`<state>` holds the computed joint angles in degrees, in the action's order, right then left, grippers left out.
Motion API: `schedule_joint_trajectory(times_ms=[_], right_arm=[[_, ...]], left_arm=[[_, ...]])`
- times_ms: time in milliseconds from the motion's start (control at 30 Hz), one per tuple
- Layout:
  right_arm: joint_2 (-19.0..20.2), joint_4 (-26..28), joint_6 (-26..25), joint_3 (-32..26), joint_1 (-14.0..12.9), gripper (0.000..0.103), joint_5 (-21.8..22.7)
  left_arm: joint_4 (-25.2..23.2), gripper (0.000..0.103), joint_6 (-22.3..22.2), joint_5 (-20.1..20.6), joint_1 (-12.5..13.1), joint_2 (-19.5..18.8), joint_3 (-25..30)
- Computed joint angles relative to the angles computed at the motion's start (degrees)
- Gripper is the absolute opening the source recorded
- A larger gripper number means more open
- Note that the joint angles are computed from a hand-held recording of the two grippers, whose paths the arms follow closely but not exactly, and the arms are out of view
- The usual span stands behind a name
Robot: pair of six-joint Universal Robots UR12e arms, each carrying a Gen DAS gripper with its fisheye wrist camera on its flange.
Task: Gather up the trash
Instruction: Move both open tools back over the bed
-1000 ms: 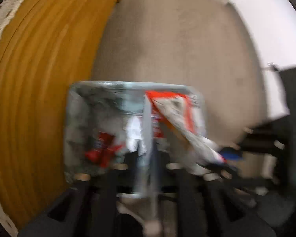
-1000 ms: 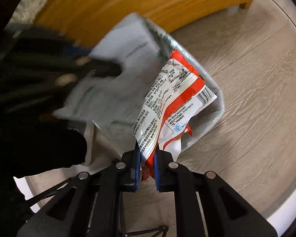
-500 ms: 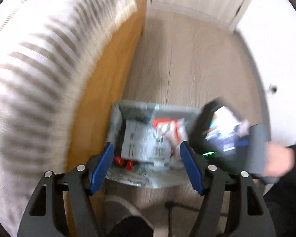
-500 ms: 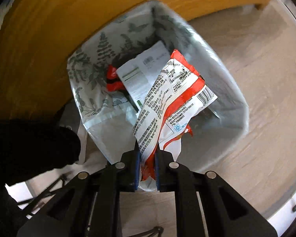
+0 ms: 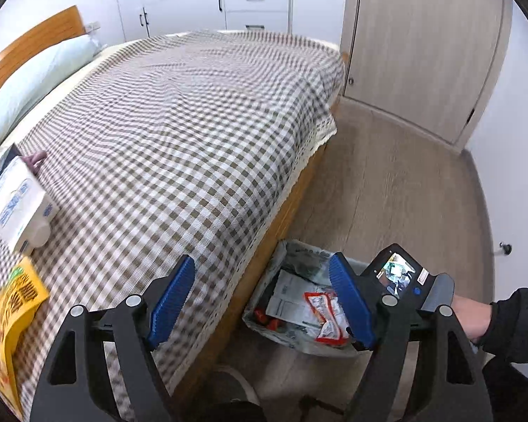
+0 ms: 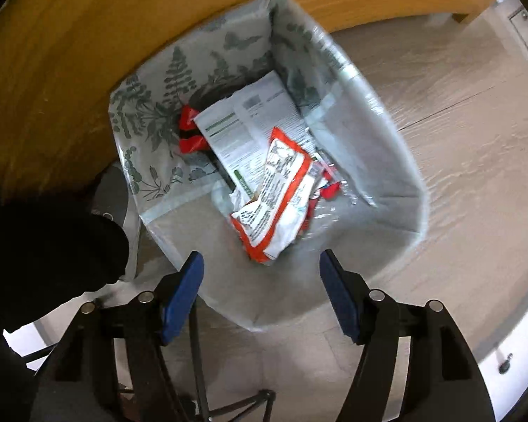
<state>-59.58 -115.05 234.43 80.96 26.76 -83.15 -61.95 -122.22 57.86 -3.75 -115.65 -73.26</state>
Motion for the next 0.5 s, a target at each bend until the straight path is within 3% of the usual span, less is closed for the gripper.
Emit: schedule_joint_trajectory(times_ms=[200,333,500], right_arm=[[-1.58,4.93,0.98,-2.61,1.20,0.066,-4.40],[-2.05,12.33,0.24,-6.78,1.90,0.066,-11.61],[-3.15,16.61,2.65,-12.59,2.36,0.066,-22.59]], left_arm=[[0.69,0.076,-0.13,-5.86,2.35,2.33,-2.05],[2.20,0.084,-2.33,-10.07,4.51,3.20,-2.10],[6.24,0.085,-6.96,-13.80,7.61,2.98,-0.79]])
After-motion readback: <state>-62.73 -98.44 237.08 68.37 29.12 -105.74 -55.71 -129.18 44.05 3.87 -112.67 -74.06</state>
